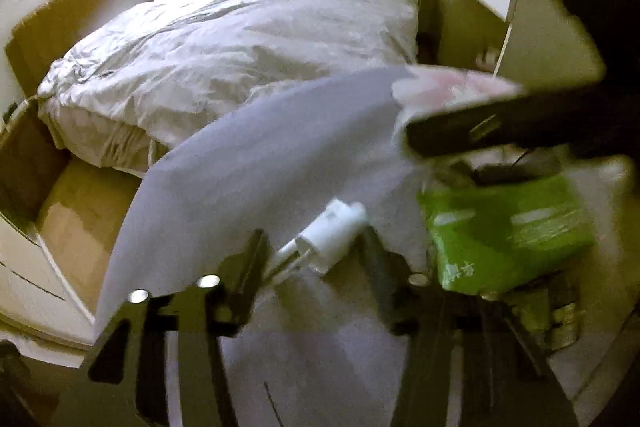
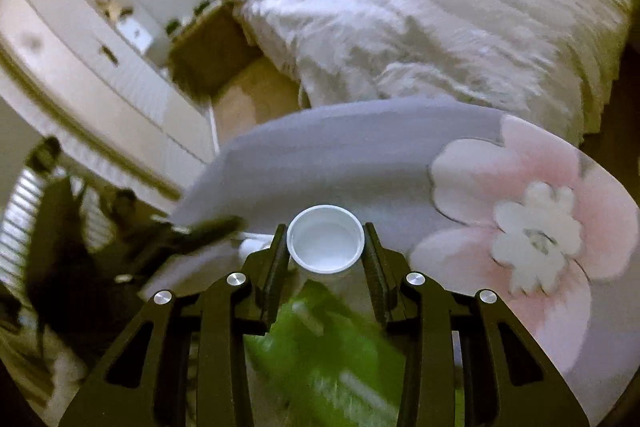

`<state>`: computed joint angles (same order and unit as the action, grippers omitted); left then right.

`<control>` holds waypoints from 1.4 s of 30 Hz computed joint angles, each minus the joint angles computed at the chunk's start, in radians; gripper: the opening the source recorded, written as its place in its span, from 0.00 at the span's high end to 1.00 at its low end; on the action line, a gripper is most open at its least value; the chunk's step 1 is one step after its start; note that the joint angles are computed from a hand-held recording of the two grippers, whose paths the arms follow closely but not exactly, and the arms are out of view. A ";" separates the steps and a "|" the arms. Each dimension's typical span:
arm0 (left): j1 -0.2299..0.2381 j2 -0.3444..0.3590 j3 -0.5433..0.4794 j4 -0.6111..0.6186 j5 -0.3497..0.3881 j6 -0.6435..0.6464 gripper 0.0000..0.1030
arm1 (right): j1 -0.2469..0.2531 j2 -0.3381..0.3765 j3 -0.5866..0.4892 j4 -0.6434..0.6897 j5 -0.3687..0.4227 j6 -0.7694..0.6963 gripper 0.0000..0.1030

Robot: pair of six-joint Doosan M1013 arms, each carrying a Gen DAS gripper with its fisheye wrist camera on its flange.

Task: Collect trash
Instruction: 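Grasp the white spray nozzle with the left tool while the right tool grasps the white cup, then carry the spray nozzle and white cup over the black bin and release both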

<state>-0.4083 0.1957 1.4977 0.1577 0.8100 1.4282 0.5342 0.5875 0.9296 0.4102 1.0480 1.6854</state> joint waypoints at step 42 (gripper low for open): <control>-0.226 -0.061 -0.024 -0.112 -0.198 -0.347 0.76 | -0.181 -0.503 0.651 -0.025 -0.439 0.134 0.64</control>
<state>-0.6338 0.1343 1.4738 0.0458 0.6115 1.0816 0.3530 0.0841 1.5804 0.3849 0.6086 1.8196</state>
